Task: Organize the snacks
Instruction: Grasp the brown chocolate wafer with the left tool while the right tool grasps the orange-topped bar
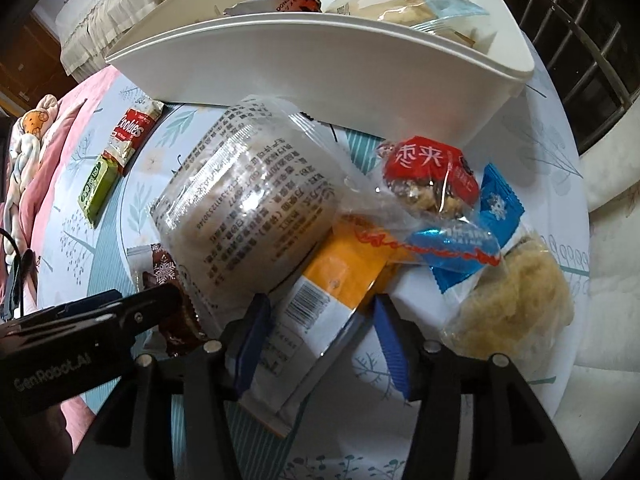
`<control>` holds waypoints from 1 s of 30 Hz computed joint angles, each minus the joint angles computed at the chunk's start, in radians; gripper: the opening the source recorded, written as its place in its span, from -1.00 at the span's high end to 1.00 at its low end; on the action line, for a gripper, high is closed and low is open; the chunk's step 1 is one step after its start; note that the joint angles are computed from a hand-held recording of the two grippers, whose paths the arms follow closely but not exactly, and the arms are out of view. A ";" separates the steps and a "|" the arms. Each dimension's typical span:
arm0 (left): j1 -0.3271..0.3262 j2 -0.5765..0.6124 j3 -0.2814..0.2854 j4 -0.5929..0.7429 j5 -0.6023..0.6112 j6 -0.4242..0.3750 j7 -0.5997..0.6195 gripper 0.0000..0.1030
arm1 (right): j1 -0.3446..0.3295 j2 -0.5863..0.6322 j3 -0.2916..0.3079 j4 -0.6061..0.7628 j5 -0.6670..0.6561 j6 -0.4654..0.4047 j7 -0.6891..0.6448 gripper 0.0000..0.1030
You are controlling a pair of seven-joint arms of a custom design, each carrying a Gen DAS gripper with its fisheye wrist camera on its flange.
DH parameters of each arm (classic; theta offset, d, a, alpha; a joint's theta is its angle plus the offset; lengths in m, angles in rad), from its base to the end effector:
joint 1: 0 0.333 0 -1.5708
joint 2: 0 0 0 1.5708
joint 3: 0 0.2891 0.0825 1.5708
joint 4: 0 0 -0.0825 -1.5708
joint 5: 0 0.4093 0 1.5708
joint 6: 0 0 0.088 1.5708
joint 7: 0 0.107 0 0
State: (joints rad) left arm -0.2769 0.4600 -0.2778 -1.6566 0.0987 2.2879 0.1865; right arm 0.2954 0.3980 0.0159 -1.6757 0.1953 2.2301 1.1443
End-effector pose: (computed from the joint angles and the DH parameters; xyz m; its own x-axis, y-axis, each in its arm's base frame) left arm 0.6062 -0.3501 0.3336 0.7113 -0.6759 0.1929 -0.6890 -0.7248 0.0010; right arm 0.6557 0.2162 0.3511 0.5932 -0.7988 -0.1004 -0.7980 -0.5668 -0.2047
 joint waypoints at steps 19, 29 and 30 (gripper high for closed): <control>-0.017 0.072 -0.010 0.155 -0.005 -0.130 0.073 0.37 | -0.049 -0.027 -0.009 0.002 0.031 -0.085 -0.094 0.34; 0.015 -0.029 -0.023 0.037 -0.075 -0.051 0.136 0.68 | -0.093 -0.099 -0.003 -0.038 0.097 -0.162 -0.157 0.37; 0.020 -0.043 -0.023 0.020 -0.084 -0.040 0.140 0.68 | -0.098 -0.113 -0.004 -0.046 0.104 -0.178 -0.165 0.38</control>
State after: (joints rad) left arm -0.2566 0.4166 -0.3011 -1.6369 0.0147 2.2481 0.3268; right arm 0.1976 0.2853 0.0122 -1.7221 0.2995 2.0525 0.9797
